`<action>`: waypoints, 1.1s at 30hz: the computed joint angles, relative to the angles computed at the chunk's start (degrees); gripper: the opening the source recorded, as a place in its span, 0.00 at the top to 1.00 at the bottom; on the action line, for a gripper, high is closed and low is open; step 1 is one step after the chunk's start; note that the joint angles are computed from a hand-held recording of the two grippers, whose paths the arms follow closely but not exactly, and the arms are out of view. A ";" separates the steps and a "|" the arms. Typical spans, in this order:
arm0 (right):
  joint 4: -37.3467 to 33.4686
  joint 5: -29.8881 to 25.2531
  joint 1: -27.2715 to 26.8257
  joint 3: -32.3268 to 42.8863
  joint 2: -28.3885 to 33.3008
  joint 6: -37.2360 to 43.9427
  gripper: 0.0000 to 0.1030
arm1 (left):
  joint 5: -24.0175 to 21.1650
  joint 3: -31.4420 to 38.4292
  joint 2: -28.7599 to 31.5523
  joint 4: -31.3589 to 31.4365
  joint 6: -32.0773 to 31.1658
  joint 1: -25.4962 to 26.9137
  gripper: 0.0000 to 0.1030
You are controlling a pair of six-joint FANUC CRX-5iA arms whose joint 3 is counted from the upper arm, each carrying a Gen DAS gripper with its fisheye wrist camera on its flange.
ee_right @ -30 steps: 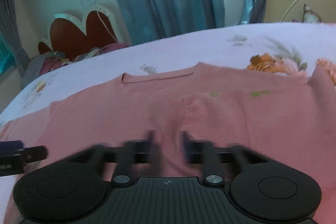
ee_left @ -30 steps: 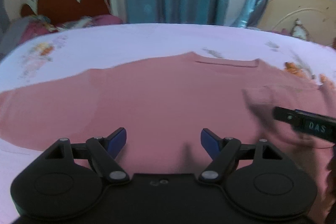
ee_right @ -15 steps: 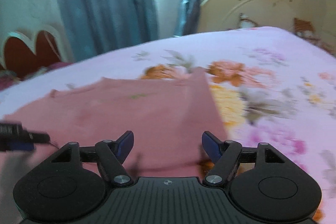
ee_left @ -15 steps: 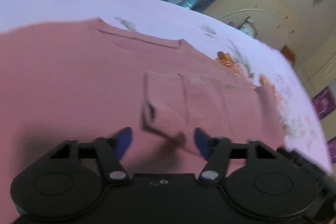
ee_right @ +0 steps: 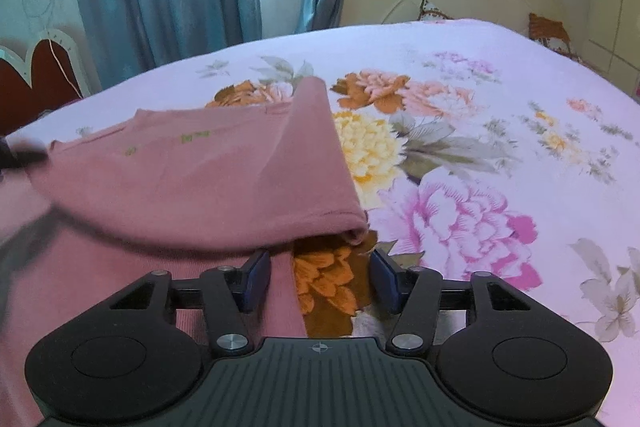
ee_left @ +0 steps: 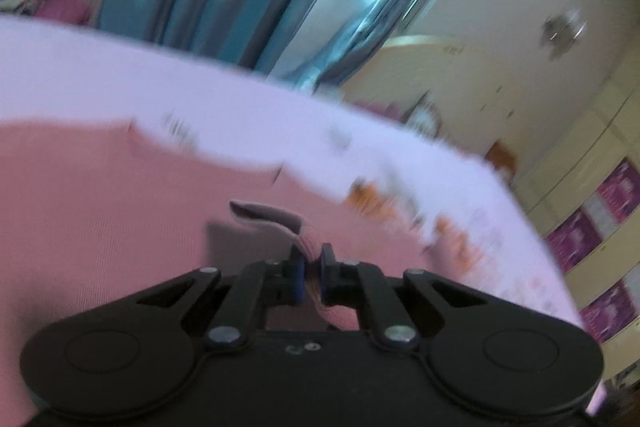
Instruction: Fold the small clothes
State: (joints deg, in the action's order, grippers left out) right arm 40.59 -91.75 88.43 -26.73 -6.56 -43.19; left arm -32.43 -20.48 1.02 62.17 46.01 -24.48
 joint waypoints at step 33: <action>6.61 -1.10 -2.20 -2.29 -3.20 0.29 0.40 | 4.11 -4.34 -8.50 -24.17 8.27 10.08 0.68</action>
State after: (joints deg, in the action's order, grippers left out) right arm 47.20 -92.84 86.23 -29.02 -9.77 -42.90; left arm -28.32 -24.82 -7.48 37.99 54.28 -14.40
